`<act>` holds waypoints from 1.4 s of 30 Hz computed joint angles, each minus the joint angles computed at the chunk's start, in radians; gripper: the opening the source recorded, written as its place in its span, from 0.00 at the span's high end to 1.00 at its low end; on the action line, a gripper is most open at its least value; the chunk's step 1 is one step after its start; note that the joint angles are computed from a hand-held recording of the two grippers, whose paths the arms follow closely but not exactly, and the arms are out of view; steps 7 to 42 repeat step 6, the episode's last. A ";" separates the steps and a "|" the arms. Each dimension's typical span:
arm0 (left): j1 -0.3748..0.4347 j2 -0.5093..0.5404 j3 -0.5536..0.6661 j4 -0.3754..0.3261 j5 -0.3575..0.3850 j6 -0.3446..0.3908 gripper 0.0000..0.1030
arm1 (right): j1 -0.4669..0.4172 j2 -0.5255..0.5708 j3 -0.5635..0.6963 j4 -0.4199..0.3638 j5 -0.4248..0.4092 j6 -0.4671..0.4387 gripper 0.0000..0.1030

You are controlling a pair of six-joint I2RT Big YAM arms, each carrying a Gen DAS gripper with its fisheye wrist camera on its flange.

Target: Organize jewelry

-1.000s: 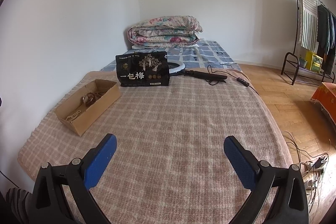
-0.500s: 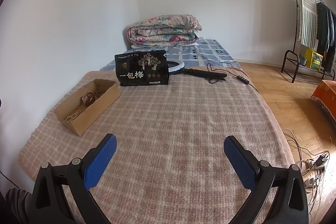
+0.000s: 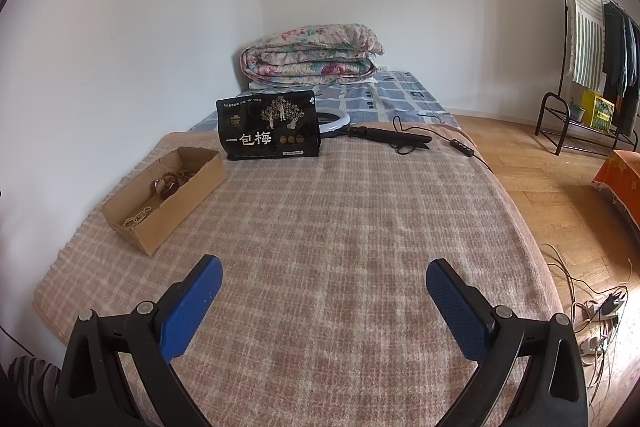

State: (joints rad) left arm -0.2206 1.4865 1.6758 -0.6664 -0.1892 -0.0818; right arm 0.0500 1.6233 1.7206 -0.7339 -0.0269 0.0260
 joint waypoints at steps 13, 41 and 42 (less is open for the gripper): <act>-0.002 0.001 0.000 0.000 0.000 0.000 0.00 | 0.000 0.005 0.006 -0.003 0.000 0.001 0.00; -0.002 0.001 0.000 0.000 0.000 0.000 0.00 | 0.000 0.005 0.006 -0.003 0.000 0.001 0.00; -0.002 0.001 0.000 0.000 0.000 0.000 0.00 | 0.000 0.005 0.006 -0.003 0.000 0.001 0.00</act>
